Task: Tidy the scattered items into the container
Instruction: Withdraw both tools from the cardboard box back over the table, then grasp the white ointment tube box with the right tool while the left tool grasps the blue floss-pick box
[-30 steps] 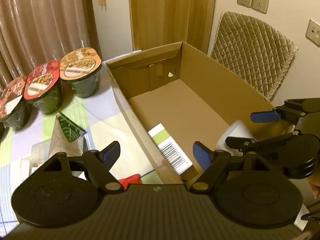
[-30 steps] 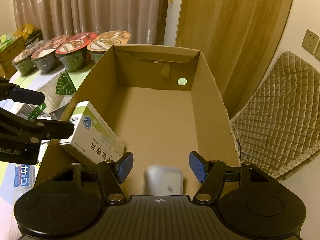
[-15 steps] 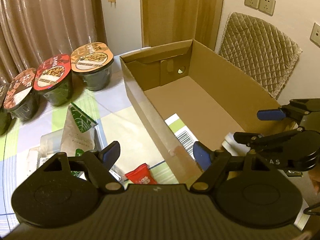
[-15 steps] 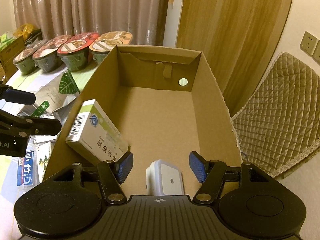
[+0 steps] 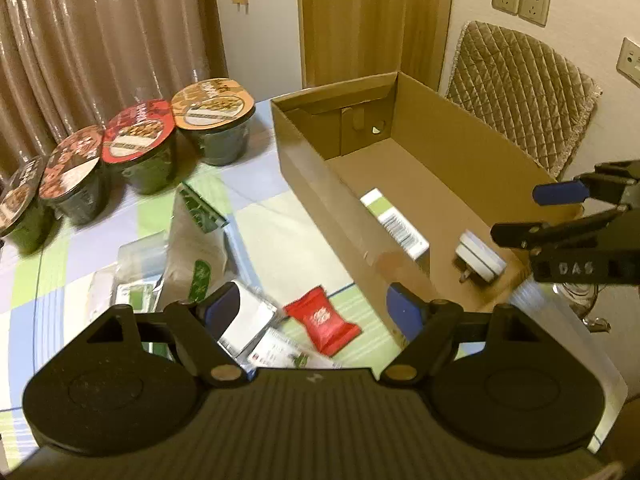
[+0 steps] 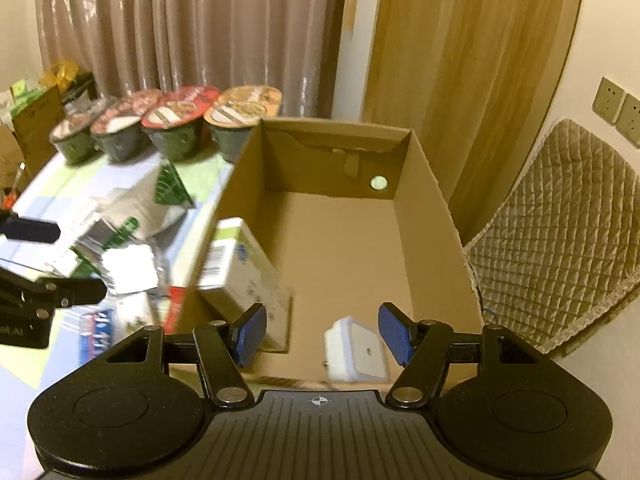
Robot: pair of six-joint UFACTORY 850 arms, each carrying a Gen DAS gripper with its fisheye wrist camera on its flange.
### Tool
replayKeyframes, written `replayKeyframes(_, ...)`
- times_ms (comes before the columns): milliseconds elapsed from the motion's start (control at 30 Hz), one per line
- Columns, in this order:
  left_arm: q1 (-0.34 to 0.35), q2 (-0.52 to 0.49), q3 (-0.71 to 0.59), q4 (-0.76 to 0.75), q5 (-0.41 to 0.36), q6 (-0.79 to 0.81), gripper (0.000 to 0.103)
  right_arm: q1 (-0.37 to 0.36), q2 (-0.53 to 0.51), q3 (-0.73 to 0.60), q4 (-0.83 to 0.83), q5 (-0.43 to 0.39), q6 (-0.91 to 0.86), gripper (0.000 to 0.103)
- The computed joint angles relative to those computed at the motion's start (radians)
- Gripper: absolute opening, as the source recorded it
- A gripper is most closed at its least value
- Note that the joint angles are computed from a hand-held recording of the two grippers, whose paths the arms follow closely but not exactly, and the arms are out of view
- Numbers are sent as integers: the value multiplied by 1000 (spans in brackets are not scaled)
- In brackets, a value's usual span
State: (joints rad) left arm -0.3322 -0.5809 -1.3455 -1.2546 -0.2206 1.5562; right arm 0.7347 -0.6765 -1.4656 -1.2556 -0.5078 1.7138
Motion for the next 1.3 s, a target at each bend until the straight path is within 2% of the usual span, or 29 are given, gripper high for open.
replayKeyframes(267,83,116,165,-183,11,206,83,82,46,32,-72,-8,101,69)
replayKeyframes(367,120,148,223,-221,22,267,88,118,50,45,-115,-21,163,103)
replayKeyframes(500,172,173,281,-248,20,317,91,153,41,45,-122,-8,152,103)
replayKeyframes(600,199,182,315,-319,14,421,93,171,19,26,-82,-1,94,103)
replayKeyframes(833,230,163,339,-437,-67,646,97,176,-39,-9,-7,55,-2,103)
replayKeyframes(1033,236,91,283,-294,-176,648,97,162,-99,-36,23,114,-49,103)
replayKeyframes(1300,214,-55,138,-165,-223,686,97,138,-181,-84,-27,147,-37,103)
